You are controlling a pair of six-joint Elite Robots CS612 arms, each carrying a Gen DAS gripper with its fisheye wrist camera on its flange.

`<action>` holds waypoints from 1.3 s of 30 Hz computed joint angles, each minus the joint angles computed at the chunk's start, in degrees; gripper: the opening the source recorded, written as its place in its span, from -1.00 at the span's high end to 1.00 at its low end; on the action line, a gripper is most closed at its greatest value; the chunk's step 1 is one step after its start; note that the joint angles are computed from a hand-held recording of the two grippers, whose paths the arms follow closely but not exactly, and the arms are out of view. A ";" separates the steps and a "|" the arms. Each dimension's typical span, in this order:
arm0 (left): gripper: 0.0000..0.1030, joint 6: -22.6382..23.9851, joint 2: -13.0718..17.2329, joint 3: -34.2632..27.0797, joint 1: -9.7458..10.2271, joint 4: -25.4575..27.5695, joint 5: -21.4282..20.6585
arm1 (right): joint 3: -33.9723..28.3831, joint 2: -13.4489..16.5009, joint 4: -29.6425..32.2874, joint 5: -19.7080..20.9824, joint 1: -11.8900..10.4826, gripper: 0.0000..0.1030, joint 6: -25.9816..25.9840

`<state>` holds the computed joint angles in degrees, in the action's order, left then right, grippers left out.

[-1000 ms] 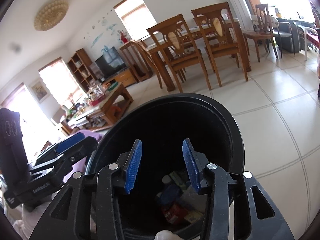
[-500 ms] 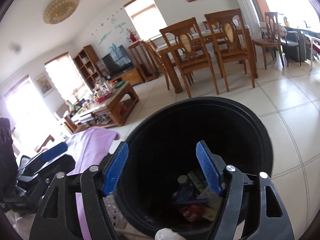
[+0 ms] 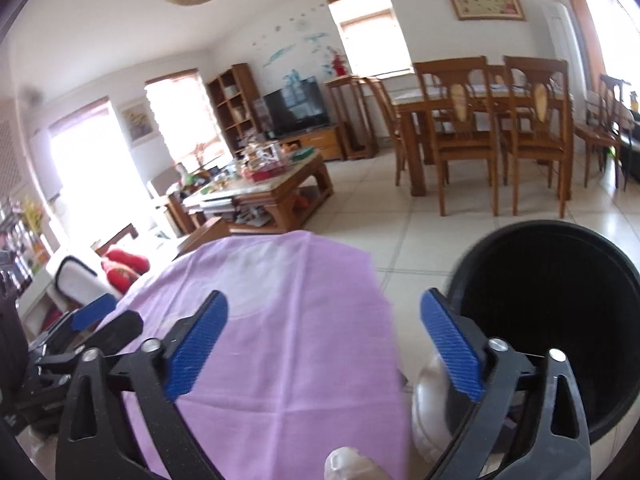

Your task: Collect trash

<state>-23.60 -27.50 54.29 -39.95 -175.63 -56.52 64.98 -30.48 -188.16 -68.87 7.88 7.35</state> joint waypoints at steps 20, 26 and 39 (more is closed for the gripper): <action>-0.90 -15.59 -7.80 18.25 1.66 -1.30 18.89 | -10.44 7.46 -7.69 -3.29 8.25 -0.90 -6.16; -0.90 -19.73 -8.56 18.72 2.13 1.75 17.55 | -8.92 7.18 -11.56 0.43 7.13 -0.90 -4.06; -0.90 -18.82 -8.48 18.54 1.51 2.38 20.68 | -6.95 6.51 -14.43 2.40 7.03 -0.90 -7.13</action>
